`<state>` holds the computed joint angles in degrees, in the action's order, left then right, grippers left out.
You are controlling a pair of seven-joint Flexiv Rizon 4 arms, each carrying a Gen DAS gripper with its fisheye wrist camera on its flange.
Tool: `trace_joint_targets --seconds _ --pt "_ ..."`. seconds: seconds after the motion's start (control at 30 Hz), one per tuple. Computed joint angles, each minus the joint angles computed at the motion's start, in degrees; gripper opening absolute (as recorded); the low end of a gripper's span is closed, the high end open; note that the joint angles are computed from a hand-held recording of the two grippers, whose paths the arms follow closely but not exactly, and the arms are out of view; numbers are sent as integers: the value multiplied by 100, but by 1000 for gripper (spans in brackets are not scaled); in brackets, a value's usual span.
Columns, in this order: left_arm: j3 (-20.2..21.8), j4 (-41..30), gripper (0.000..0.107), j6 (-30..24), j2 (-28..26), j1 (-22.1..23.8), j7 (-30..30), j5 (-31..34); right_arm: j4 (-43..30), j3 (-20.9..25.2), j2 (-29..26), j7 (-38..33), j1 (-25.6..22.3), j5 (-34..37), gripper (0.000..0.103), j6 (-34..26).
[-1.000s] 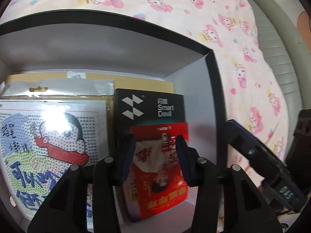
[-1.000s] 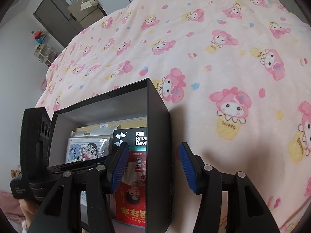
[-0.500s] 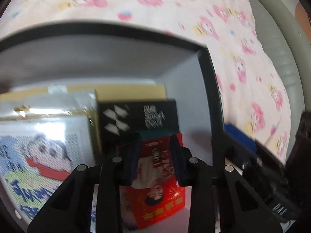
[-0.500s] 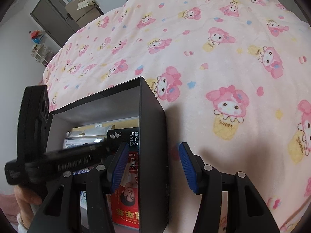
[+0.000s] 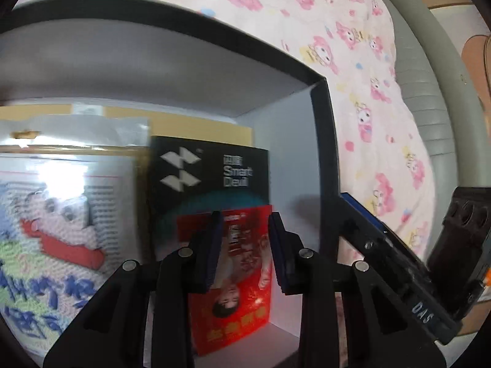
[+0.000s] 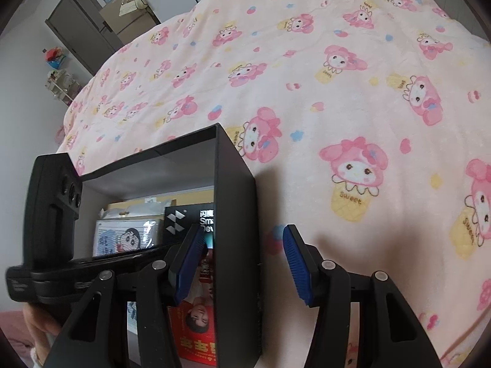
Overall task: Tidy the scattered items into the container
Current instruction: 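Open the left tool and withdraw both tools toward the scattered items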
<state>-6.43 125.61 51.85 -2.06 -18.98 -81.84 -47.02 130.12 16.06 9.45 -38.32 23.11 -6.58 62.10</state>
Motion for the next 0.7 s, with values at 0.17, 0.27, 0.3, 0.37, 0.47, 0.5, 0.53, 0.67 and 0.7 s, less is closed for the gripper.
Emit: trace_joint_targets --seconds 0.17,0.27,0.3,0.37,0.47,0.5,0.53,0.67,0.7 --pt "50 173 30 504 562 -100 -748 1380 -24 111 25 322 -72 -659 50 -289" --pt "69 240 32 598 961 -86 -1211 2137 -37 236 148 626 -84 -1160 50 -470" --pt "110 310 34 624 1087 -119 -1204 2147 -47 285 203 706 -64 -1297 50 -546" --pt "211 520 37 677 1419 -220 -1190 2032 -30 358 327 855 -8 -1404 51 -636" --pt "328 711 40 579 1783 -234 -1082 2087 21 508 555 1191 91 -1470 52 -828" --pt "306 754 40 471 1972 -209 -1197 2253 29 554 620 1233 151 -1455 52 -890" --pt "305 790 40 391 2126 -189 -1248 2393 29 610 688 1280 213 -1449 52 -987" --pt "404 996 40 44 2767 -215 -1316 2642 11 794 921 1487 404 -1493 52 -1300" --pt "422 1042 40 3 2875 -239 -1321 2641 2 831 970 1522 453 -1490 52 -1365"
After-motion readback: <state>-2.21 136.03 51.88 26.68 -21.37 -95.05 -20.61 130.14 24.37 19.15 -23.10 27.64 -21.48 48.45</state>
